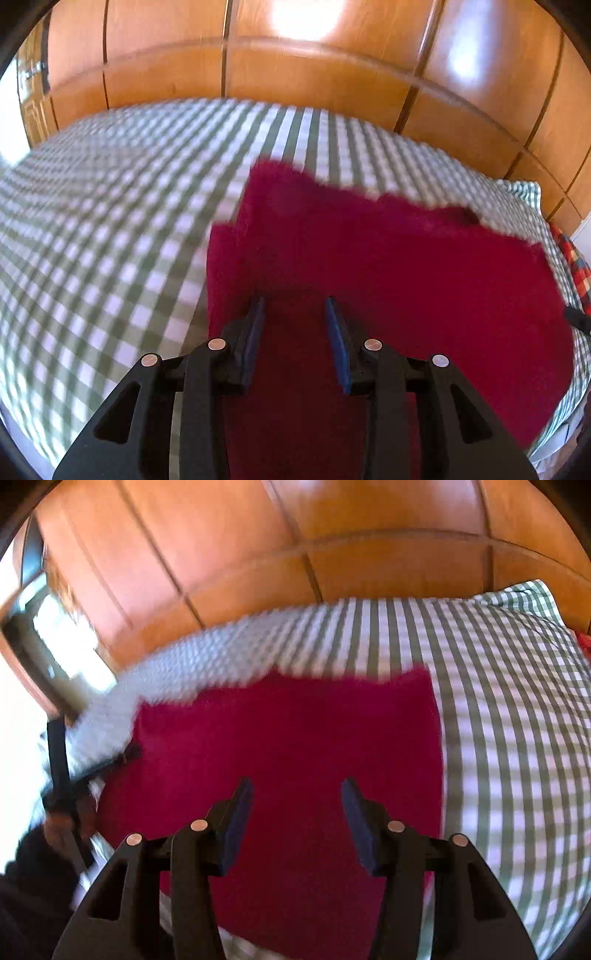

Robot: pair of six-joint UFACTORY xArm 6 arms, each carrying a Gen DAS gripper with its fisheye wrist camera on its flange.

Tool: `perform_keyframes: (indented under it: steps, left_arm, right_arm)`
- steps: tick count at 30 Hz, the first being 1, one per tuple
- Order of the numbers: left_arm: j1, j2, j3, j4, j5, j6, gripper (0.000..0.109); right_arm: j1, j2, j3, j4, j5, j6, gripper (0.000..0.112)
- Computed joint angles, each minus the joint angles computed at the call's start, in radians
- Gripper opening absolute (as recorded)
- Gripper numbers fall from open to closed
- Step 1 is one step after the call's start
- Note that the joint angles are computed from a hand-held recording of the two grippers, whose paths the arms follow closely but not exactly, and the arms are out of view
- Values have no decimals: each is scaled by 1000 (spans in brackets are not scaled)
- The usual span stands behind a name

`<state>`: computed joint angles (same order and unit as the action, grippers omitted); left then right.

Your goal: Fold small clothes

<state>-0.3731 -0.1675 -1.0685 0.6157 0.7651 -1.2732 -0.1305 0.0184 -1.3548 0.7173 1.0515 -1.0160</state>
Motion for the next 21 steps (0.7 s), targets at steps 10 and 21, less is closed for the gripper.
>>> perform_keyframes:
  steps: [10,21]
  left_arm:
    - [17,0,18,6,-39,18,33]
    - [11,-23,41,7,-46,16,33]
  right_arm:
    - [-224,-5,-45,54,267,2,60]
    - [-170,-114,132,-24,169,-40,14]
